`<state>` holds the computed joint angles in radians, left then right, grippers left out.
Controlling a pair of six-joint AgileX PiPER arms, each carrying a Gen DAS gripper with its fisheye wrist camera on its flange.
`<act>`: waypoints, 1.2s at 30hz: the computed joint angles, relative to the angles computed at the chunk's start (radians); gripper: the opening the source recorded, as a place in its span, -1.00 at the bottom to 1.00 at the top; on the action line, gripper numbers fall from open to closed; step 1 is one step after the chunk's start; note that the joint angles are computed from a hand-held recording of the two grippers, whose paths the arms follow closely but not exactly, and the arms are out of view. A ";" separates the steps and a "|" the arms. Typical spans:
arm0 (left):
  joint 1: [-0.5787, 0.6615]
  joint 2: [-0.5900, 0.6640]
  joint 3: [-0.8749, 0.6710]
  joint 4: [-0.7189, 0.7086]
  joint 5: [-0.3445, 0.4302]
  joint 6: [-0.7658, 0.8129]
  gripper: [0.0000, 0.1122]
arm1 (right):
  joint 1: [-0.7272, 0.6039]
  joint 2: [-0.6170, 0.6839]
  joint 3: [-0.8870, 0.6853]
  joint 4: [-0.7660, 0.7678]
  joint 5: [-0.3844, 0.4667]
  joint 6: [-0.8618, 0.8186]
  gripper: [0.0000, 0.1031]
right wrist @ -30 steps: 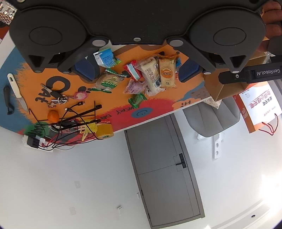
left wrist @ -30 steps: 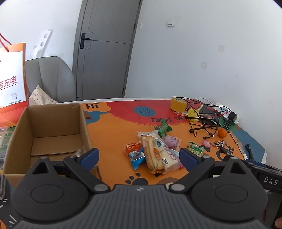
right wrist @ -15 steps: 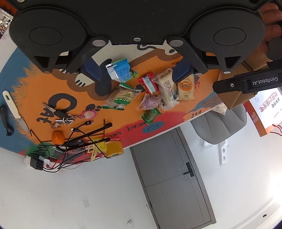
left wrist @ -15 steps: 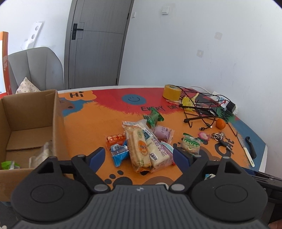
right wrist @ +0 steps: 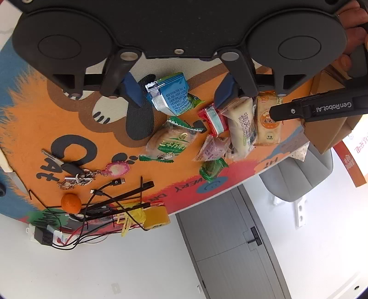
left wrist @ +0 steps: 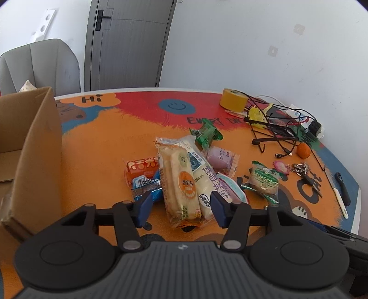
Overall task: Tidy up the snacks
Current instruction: 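Grasp the blue wrapped snack with the right gripper while the left gripper grasps the long orange-label bread, then carry both snacks into the cardboard box and open both grippers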
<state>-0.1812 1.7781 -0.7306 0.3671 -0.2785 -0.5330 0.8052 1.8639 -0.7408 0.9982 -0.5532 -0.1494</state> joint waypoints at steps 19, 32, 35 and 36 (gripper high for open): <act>0.049 0.041 -0.006 0.163 -0.101 -0.187 -0.61 | 0.025 0.022 -0.023 0.038 -0.004 -0.056 -0.28; 0.111 -0.138 0.123 0.250 -0.177 -0.240 -0.62 | 0.108 -0.035 -0.036 0.168 -0.077 -0.172 -0.29; 0.158 -0.191 0.151 0.331 -0.205 -0.299 -0.62 | 0.127 -0.042 -0.060 0.215 -0.086 -0.219 -0.29; 0.173 -0.208 0.157 0.354 -0.207 -0.315 -0.62 | 0.133 -0.044 -0.072 0.240 -0.086 -0.244 -0.29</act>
